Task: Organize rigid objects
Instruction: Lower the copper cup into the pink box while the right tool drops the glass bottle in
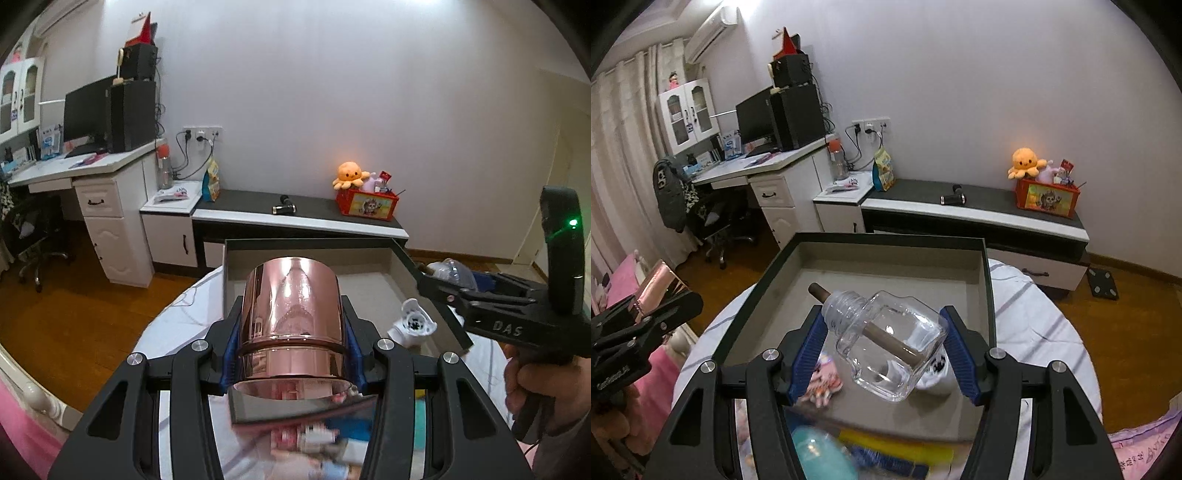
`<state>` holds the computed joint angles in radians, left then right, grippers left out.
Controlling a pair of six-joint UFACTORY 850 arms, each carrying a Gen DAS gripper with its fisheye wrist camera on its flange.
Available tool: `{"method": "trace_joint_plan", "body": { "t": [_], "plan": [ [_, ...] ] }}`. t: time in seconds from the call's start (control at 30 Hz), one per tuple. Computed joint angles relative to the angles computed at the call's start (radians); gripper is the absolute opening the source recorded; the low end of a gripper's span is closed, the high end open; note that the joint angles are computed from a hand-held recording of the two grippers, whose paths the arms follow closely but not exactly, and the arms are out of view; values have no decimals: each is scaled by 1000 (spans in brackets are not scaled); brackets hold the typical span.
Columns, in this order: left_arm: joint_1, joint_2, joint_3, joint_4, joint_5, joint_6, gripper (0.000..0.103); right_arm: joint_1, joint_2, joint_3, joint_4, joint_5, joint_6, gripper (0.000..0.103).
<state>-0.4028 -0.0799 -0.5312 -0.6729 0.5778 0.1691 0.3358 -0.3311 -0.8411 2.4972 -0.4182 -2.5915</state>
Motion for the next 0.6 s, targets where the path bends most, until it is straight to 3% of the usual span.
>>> {"method": "trace_joint_plan", "body": {
  "t": [0.37,0.6],
  "plan": [
    [67,-188,-148,127,-73,-83,47,0,-164,-168,-97,91,125,64],
    [77,-250,-201,66,-121,-28,49,10,-197,-204,-95,130,126,64]
  ]
}}
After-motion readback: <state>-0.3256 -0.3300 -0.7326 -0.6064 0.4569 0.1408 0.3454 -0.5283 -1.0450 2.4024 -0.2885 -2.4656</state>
